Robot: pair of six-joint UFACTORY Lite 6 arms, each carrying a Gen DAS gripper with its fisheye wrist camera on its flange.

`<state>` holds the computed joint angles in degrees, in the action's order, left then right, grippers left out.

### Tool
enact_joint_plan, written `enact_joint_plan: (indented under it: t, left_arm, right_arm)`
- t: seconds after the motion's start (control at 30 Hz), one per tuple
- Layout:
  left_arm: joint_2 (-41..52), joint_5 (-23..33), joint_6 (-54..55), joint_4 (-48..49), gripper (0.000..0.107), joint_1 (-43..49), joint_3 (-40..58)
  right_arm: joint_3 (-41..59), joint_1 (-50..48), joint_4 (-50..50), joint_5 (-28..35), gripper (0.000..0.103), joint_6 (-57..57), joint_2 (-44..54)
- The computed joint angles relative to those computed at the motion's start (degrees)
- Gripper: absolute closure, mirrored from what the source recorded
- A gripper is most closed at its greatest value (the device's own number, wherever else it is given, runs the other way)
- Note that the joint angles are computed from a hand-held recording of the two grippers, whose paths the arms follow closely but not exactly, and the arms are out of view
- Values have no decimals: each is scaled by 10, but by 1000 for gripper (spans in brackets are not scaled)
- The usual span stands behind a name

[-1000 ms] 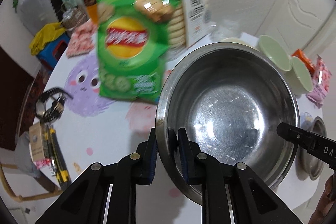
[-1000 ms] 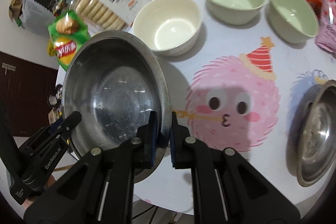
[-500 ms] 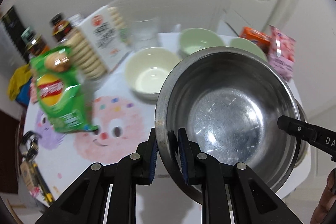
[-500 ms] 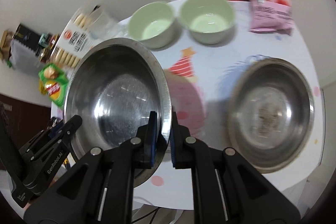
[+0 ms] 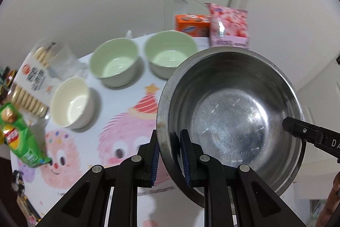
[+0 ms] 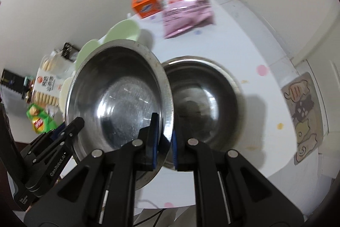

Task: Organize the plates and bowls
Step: 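Lift the steel bowl with both grippers and carry it over the stacked bowls, then lower the steel bowl into the stack and open both grippers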

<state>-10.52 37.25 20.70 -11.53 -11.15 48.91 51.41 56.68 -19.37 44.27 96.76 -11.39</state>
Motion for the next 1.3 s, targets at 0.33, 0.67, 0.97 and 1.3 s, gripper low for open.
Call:
enact_joint_plan:
  t: [0.33,0.67,0.97,1.3]
  left_arm:
    - [49,-50,-163,71,88,-148,-7]
    - [69,-76,-200,112,88,-148,-29]
    - [85,-112,-211,114,87,-144,-67]
    - [87,-105,-242,112,73,-143,-57]
  right_arm:
    - [-146,-66,46,29,90,-59,-165]
    - [-206,-104,89,-38,90,-124,-175]
    - [-245,-101,112,-94,90,-134,-154]
    - [-249,-126,147,-104,85,-177,-158]
